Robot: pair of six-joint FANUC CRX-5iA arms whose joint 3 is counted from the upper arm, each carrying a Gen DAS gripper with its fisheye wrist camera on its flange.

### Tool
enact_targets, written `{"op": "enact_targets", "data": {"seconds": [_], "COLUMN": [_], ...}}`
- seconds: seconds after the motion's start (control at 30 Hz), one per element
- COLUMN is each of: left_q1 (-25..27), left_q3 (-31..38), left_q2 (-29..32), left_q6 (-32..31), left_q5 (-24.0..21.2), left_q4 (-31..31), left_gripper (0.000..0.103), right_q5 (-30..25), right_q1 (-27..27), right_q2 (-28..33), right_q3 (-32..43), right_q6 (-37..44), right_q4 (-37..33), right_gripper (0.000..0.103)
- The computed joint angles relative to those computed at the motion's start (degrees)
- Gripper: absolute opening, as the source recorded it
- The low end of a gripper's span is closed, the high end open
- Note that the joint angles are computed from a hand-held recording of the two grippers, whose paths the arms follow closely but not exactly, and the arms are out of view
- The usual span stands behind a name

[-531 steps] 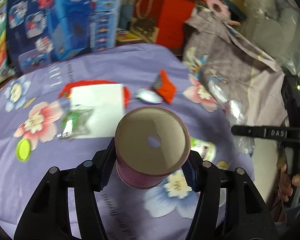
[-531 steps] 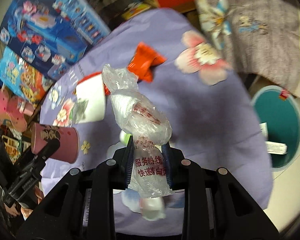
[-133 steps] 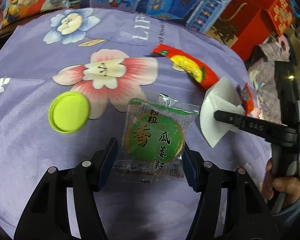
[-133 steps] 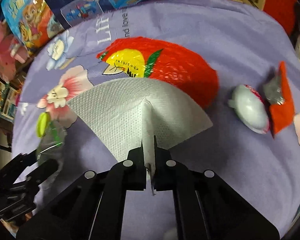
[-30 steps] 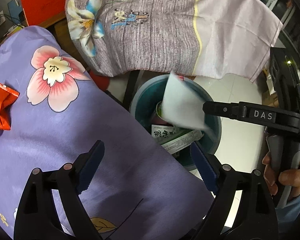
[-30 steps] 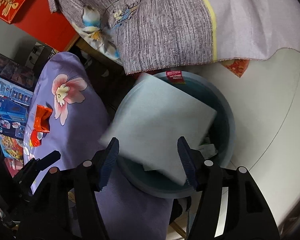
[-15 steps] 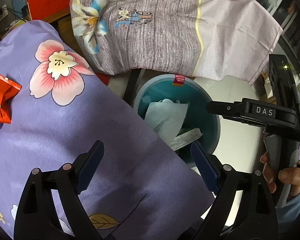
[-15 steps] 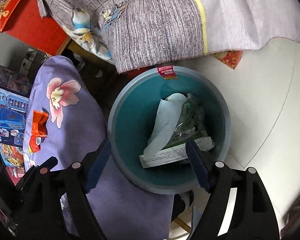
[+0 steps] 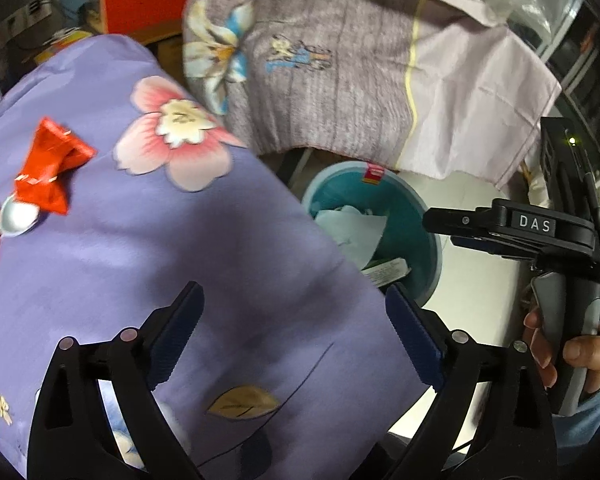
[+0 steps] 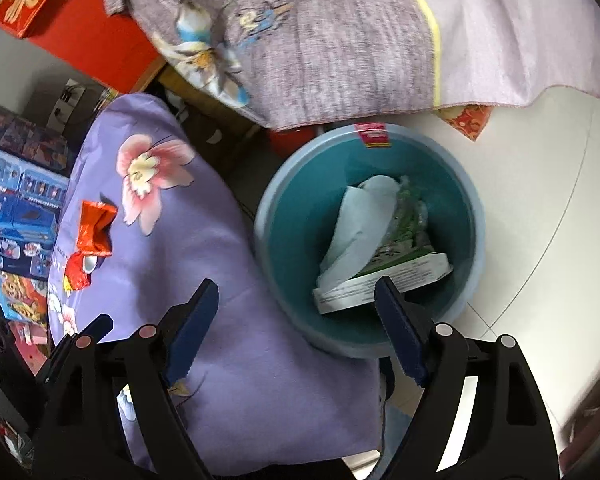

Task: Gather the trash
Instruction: 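Move both tools back over the table toward the red bag and orange packet, then grasp the red mesh bag with the left tool while the right tool grasps the orange packet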

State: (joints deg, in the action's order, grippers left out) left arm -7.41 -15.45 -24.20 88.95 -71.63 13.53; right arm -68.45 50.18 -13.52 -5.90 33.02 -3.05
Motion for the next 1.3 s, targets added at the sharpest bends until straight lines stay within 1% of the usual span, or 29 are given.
{"op": "enact_targets", "data": {"seconds": [0.2,0.3,0.4,0.47,0.5,0.57,0.6,0.7,0.8,0.87,0.97,1.1,1.17,1.3], "left_q1": [8.5,15.5,24.4,32.3,35.2,44.5,47.7,60.1,67.6,70.8,72.7,72.9,72.0,70.0], "left_q3": [-2.9,-4.9,-6.8,-8.3,-8.7,-10.1,-10.5,-12.0,-12.7,-12.6,-12.1,-11.2,-10.6,-9.7], "left_q2": [-6.0,-9.6,-12.9,-15.2,-15.9,-17.5,-17.9,-18.8,-18.7,-17.7,-15.6,-13.1,-11.5,-8.5], "left_q6": [-3.1,-6.5,-10.9,-15.1,-16.6,-21.5,-23.4,-30.3,-34.5,-36.0,-36.1,-35.3,-33.9,-30.7], "left_q5": [-2.9,-5.2,-7.8,-9.9,-10.6,-13.2,-14.0,-17.0,-18.4,-18.3,-17.0,-15.0,-13.8,-11.8], "left_q4": [1.2,3.0,5.2,6.8,7.5,9.7,10.6,13.5,14.6,14.7,14.2,13.5,13.1,13.0], "left_gripper": [0.094,0.095,0.095,0.095,0.095,0.095,0.095,0.095,0.095,0.095,0.095,0.095,0.095,0.095], "right_q5": [-0.6,-1.0,-1.9,-2.9,-3.7,-4.7,-5.4,-7.0,-8.8,-9.9,-11.8,-14.6,-15.8,-16.2], "right_q1": [4.4,6.1,7.9,9.1,9.6,10.3,10.8,11.8,11.9,11.9,11.7,11.6,11.3,10.6], "right_q2": [3.1,5.8,9.5,12.2,14.3,17.3,19.3,24.2,29.3,32.4,36.9,43.7,46.7,50.5], "right_q3": [3.7,6.5,10.3,12.9,15.1,18.4,20.7,26.7,33.3,37.6,44.1,53.8,58.1,63.1], "right_q6": [-0.4,0.2,1.4,2.2,3.0,4.3,5.0,6.7,8.2,8.9,10.0,11.3,11.8,11.2], "right_q4": [1.4,1.2,1.2,1.4,1.3,0.7,0.7,0.8,-0.3,-1.1,-2.2,-3.0,-3.7,-5.1], "right_gripper": [0.077,0.077,0.077,0.077,0.077,0.077,0.077,0.077,0.077,0.077,0.077,0.077,0.077,0.077]}}
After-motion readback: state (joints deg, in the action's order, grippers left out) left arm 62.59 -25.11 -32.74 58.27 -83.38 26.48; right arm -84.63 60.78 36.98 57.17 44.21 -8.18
